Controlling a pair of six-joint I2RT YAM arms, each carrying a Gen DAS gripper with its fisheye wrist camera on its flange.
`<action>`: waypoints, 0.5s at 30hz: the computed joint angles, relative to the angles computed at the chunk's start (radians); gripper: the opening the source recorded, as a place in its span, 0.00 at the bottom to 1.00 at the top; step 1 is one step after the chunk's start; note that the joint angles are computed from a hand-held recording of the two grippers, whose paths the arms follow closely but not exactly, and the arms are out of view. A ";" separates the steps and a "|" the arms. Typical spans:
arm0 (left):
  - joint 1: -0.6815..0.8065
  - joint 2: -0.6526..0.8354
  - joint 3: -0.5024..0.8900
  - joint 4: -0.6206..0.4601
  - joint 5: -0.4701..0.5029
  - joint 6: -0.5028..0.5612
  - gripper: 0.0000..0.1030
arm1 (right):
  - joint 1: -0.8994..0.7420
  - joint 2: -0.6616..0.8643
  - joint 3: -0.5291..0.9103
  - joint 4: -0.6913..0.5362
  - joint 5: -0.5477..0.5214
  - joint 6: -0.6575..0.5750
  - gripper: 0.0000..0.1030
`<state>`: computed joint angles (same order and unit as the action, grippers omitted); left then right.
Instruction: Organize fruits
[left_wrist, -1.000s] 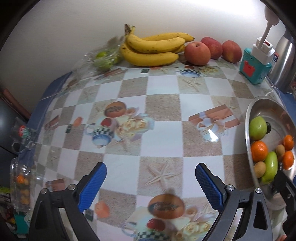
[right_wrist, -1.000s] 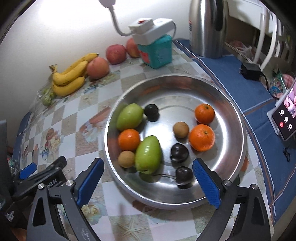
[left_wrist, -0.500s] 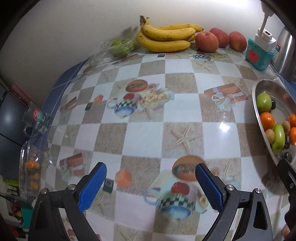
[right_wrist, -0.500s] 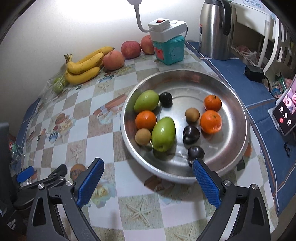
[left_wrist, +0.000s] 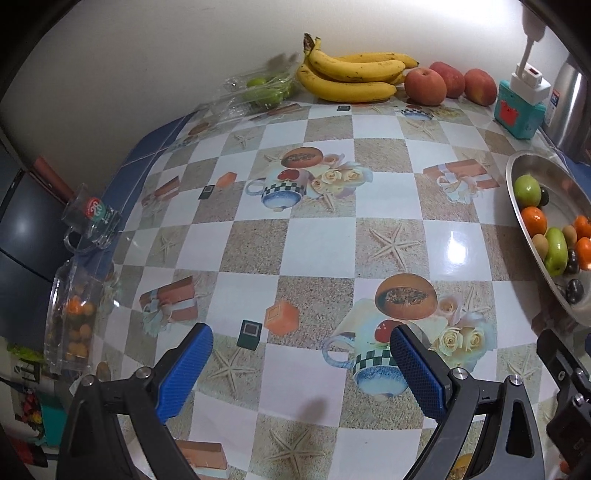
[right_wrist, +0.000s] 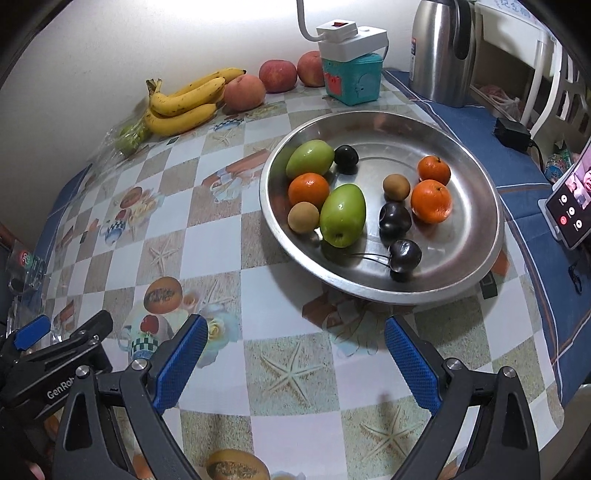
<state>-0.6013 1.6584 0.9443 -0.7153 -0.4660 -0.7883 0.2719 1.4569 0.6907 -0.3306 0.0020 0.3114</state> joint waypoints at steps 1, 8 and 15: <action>0.002 -0.005 -0.005 0.000 0.002 -0.002 0.95 | -0.001 -0.006 -0.003 0.000 0.004 0.002 0.94; 0.015 -0.031 -0.020 0.011 0.028 -0.001 0.95 | -0.013 -0.022 -0.008 -0.003 -0.002 0.011 0.94; -0.002 -0.047 -0.021 0.025 0.039 0.019 0.95 | -0.011 -0.013 -0.004 -0.003 -0.009 0.005 0.94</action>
